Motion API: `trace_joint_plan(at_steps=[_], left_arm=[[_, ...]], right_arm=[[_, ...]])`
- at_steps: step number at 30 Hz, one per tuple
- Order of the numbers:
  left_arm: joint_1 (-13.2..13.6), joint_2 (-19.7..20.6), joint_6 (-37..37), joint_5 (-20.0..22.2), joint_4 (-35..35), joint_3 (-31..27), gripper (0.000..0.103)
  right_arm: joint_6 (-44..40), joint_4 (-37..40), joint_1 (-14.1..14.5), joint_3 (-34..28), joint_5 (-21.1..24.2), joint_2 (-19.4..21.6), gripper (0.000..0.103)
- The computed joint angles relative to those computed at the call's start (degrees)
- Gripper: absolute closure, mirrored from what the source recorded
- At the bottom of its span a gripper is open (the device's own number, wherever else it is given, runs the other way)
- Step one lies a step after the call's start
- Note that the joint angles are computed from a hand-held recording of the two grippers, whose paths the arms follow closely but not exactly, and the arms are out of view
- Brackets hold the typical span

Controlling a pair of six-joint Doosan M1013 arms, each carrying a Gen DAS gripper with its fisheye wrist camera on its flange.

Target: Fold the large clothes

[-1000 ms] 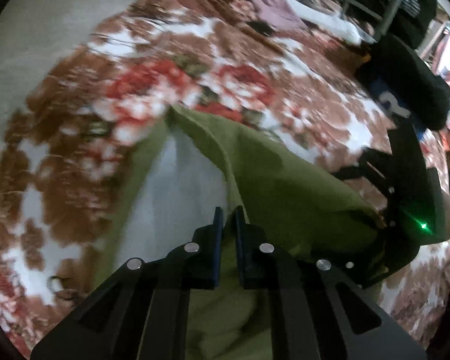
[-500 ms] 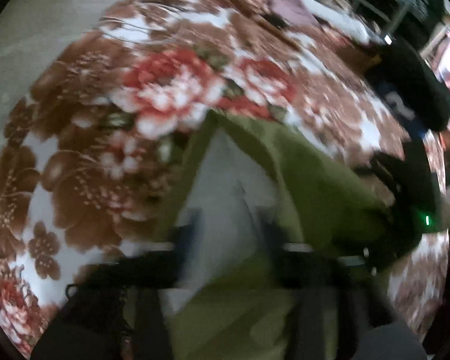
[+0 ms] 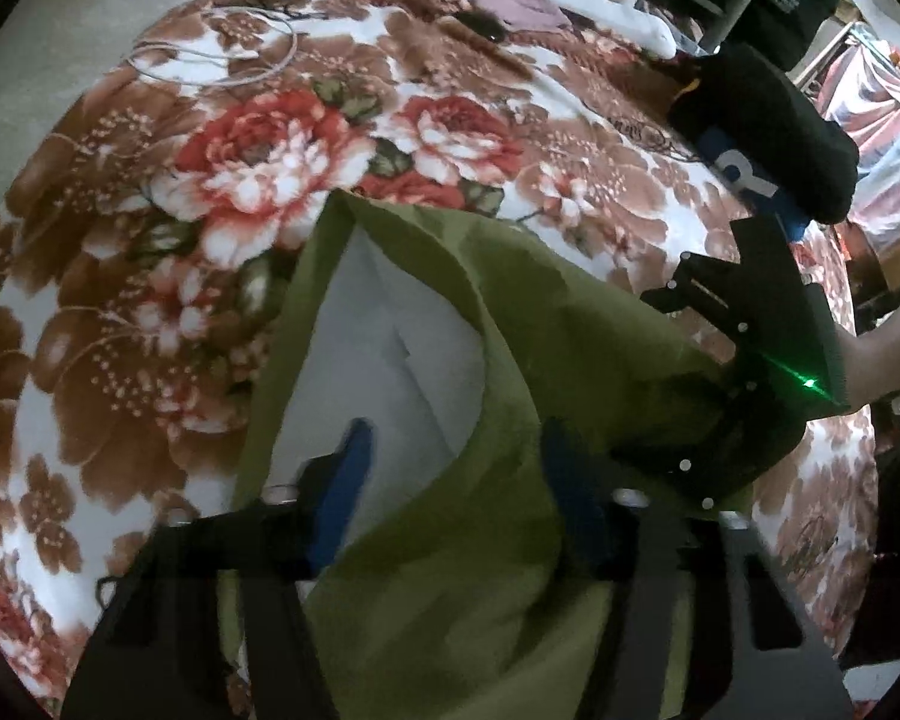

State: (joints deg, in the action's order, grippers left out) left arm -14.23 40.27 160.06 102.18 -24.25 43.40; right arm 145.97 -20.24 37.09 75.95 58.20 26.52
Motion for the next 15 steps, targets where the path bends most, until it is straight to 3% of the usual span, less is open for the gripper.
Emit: trace_joint_plan(at_steps=[2,4,6,9,15], left_arm=[[-0.15,-0.35,1.64,0.43,0.56,0.87,0.080],[-0.22,-0.67,2.73,0.73,0.99,1.49,0.085],[-0.30,-1.01,3.97,0.80,1.86,1.95,0.097],[-0.26,-0.77,4.67,1.33,2.44,0.89,0.099],[0.02,-0.50,3.28,-6.29,4.73,-1.62,0.100]], right_arm=[[0.34,0.06,0.00,-0.03,0.15,-0.01,0.005],[0.39,0.04,0.03,-0.16,0.37,0.05,0.005],[0.31,0.09,0.00,-0.11,0.24,0.03,0.005],[0.23,0.04,0.06,-0.13,0.26,0.08,0.005],[-0.16,-1.25,0.22,-0.57,1.39,0.37,0.005]])
